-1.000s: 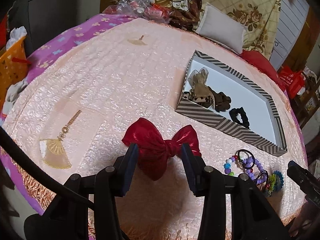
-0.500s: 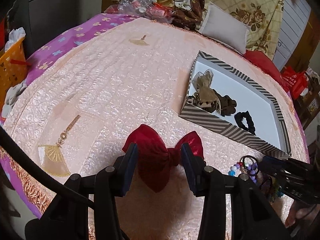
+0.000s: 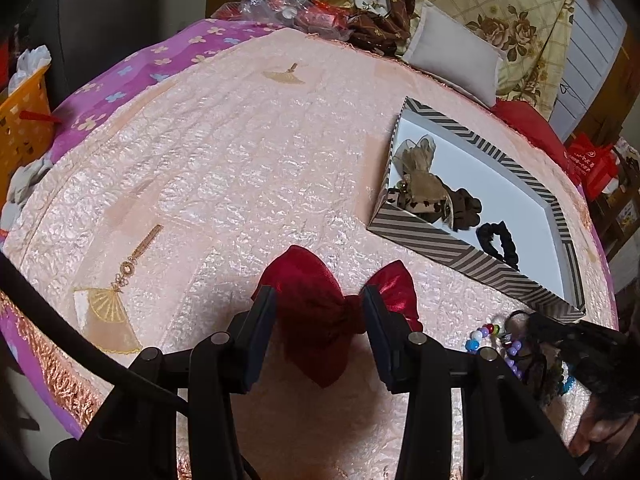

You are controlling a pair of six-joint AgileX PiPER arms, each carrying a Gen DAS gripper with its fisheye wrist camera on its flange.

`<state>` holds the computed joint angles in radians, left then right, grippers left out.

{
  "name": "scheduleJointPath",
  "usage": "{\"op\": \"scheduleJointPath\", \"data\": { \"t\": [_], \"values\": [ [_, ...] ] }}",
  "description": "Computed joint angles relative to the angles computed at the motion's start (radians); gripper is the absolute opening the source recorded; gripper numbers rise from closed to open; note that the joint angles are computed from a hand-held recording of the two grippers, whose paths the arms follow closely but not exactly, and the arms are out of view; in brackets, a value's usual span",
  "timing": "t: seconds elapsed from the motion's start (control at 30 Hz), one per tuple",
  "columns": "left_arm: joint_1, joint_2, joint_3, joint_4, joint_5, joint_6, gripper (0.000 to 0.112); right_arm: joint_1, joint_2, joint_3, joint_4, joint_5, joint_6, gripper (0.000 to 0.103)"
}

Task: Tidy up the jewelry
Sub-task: 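Lift the red bow with the left tool while the right tool grasps a black ring, then carry the red bow and black ring over the striped box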

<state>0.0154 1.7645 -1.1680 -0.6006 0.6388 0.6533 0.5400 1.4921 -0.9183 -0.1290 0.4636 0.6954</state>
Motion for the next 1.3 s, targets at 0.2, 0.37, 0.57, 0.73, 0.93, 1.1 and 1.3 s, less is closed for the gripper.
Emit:
{"op": "scheduleJointPath", "data": {
  "t": [0.2,0.37,0.57,0.73,0.93,1.1,1.3],
  "values": [
    [0.004,0.010,-0.013,-0.030,0.029,0.015,0.029,0.015,-0.107,0.044,-0.043,-0.026,0.099,0.004],
    [-0.026,0.048,-0.049,-0.005,0.047,-0.010,0.036,0.024,-0.147,0.067,-0.085,-0.031,0.176,0.004],
    [-0.069,0.061,-0.058,0.057,0.030,-0.051,0.036,0.027,-0.164,0.077,-0.113,-0.020,0.213,0.004],
    [-0.039,0.019,-0.040,-0.001,0.022,0.138,0.036,0.026,-0.179,0.090,-0.117,-0.031,0.223,0.004],
    [-0.015,0.034,-0.091,0.011,0.148,0.542,0.036,0.024,-0.166,0.082,-0.098,-0.035,0.207,0.004],
    [-0.026,0.118,-0.194,0.072,0.261,0.634,0.036,0.014,-0.136,0.061,-0.062,-0.035,0.182,0.004],
    [-0.059,0.206,-0.280,0.136,0.301,0.618,0.036,-0.003,-0.106,0.023,-0.035,-0.020,0.143,0.004]
  ]
}}
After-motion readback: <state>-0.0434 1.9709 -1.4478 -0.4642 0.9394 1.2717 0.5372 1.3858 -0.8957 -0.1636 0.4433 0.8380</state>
